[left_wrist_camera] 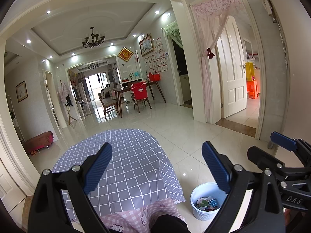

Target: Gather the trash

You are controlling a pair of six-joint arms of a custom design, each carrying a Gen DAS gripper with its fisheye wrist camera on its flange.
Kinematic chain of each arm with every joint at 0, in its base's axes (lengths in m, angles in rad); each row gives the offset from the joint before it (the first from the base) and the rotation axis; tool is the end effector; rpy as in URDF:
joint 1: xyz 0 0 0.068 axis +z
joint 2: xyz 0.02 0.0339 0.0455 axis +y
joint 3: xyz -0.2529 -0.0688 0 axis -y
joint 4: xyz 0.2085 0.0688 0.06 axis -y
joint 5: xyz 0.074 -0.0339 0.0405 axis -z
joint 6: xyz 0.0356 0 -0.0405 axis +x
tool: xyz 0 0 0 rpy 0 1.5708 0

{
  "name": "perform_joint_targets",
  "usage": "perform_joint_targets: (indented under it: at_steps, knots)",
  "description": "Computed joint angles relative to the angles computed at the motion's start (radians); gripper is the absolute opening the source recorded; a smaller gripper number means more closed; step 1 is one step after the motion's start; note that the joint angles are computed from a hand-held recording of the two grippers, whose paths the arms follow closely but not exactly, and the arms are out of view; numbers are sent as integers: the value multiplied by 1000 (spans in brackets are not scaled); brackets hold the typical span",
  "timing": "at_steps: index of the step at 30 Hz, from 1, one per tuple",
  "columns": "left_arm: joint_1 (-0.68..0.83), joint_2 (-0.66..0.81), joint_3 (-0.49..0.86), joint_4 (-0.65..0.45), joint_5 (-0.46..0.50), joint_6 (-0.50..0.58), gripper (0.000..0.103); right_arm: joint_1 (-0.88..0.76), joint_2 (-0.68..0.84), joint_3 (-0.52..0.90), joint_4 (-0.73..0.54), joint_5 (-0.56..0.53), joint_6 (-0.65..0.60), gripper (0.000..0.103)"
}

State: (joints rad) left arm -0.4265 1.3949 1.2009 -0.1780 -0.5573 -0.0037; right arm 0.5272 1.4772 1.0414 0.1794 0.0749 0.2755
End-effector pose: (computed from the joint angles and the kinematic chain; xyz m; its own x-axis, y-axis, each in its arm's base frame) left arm 0.2709 -0.1024 0.3433 -0.3306 0.1468 -0.9323 -0.0987 0.9770 0.1888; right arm 0.2750 0.1570 0.3039 -0.3304 0.1216 -0.9360 -0.3630 0.8990 0.2449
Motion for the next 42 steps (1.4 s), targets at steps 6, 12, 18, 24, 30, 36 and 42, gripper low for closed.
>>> perform_joint_targets:
  at_steps: [6,12,18,24,30,36,42]
  knots:
    - [3,-3,-3,-1,3,1,92,2,3,3,-1,1,0,86]
    - [3,-2,4,-8,3,0,92,-1,-1,4,-5,-1,0,86]
    - [9,-7,-4,-3,8,3,92,-1,-2,7,-9,-1,0,86]
    - [6,-3,5,-10,6,2,92,2,-1,6,-7,0,2,86]
    - [7,-5,-2,-6,6,3,92,6,3,3,-3,2,4,86]
    - [6,-3,5,-12,5,3,92,9,5,6,-3,5,5,86]
    - [7,-4,9,-17,6,3,92,8,4,10,-8,4,5,86]
